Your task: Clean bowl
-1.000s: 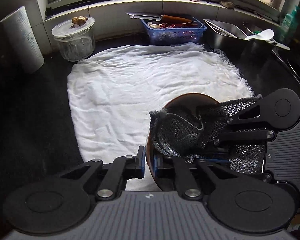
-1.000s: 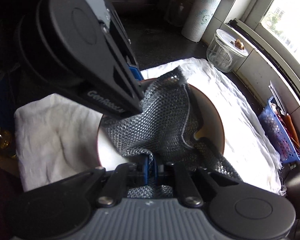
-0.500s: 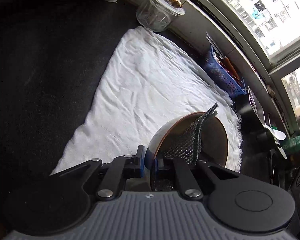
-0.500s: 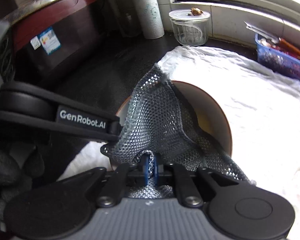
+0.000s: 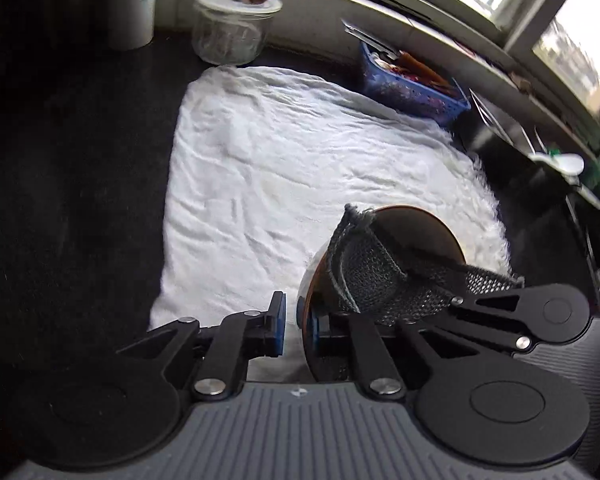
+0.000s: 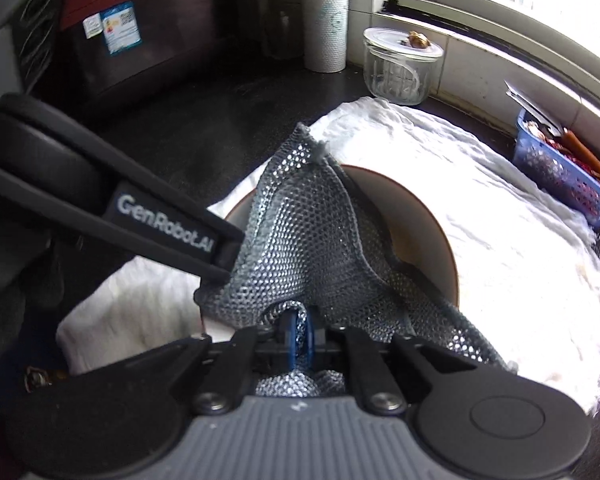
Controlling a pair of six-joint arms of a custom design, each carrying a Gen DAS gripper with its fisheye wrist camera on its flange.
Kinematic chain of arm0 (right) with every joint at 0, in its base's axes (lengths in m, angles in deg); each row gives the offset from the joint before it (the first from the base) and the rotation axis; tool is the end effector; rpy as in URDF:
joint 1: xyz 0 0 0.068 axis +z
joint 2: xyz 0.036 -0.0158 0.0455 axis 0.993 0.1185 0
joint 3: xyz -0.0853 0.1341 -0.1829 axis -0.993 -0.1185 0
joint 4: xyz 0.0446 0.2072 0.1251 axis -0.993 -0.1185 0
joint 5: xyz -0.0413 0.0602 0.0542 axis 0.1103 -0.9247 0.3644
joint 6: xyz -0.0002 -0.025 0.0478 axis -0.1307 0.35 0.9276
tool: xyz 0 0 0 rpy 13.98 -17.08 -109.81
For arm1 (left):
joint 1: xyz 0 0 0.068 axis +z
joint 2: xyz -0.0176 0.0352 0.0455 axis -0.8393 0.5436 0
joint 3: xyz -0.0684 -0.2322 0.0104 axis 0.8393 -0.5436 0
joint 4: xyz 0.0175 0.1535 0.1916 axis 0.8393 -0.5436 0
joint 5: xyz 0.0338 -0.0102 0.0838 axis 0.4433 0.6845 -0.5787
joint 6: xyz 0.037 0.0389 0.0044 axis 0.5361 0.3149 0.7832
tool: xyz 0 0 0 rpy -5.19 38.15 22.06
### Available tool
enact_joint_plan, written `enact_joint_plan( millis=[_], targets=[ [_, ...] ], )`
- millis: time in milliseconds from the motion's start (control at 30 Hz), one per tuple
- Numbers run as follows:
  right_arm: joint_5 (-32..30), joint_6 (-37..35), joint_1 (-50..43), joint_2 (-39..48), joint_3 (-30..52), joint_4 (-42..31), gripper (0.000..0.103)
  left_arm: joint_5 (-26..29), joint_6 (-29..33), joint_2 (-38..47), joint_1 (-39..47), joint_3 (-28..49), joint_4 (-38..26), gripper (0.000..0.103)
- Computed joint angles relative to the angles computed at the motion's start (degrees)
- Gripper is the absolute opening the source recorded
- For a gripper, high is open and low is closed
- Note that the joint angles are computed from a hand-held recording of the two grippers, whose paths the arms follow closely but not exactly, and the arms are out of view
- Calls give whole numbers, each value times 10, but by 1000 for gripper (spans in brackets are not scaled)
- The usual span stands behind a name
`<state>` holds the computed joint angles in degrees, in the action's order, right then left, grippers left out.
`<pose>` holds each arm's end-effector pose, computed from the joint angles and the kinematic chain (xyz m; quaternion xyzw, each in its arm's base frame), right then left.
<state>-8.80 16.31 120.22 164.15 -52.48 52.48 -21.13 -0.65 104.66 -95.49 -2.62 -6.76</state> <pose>0.2064 0.1586 0.0213 -0.3810 0.8673 0.1068 0.3022 0.2262 -0.1756 0.0522 0.0706 0.9611 -0.1110 0.2427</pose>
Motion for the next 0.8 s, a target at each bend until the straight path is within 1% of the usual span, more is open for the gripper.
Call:
enact_joint_plan(
  millis=[67,133,167,200,233,300,367,433,467,533,567,633,667,733,800],
  targets=[
    [24,-47,14,-2,-8,5,7,18,58,8,9,28,-37,13],
    [43,-90,20,-4,-12,3,6,22,111,15,10,48,-61,13],
    [51,-108,22,-5,-13,4,6,20,128,16,6,50,-61,12],
    [64,-126,25,-5,-16,10,6,20,133,15,4,46,-52,9],
    [72,-138,25,-5,-18,14,6,23,129,14,4,41,-43,9],
    [70,-142,16,-7,-20,16,5,40,83,9,12,13,4,8],
    [61,-116,5,-8,-18,13,5,67,8,3,29,-36,89,9],
    [48,-61,-4,-8,-17,15,5,72,-75,6,34,-61,131,9],
    [36,-31,-10,-10,-16,13,5,70,-101,8,33,-71,149,10],
    [-4,54,-27,-13,-13,11,6,71,-151,13,33,-87,177,10],
    [-10,75,-28,-13,-11,11,6,76,-182,20,34,-100,202,10],
    [-65,133,-41,-1,0,10,8,73,-212,30,34,-122,246,10],
    [-75,152,-42,5,-1,22,8,76,-234,38,36,-135,274,11],
    [-80,167,-41,9,-2,35,7,85,-269,52,43,-154,323,13],
    [-97,191,-50,11,-5,45,7,91,-304,63,48,-165,357,14]
  ],
)
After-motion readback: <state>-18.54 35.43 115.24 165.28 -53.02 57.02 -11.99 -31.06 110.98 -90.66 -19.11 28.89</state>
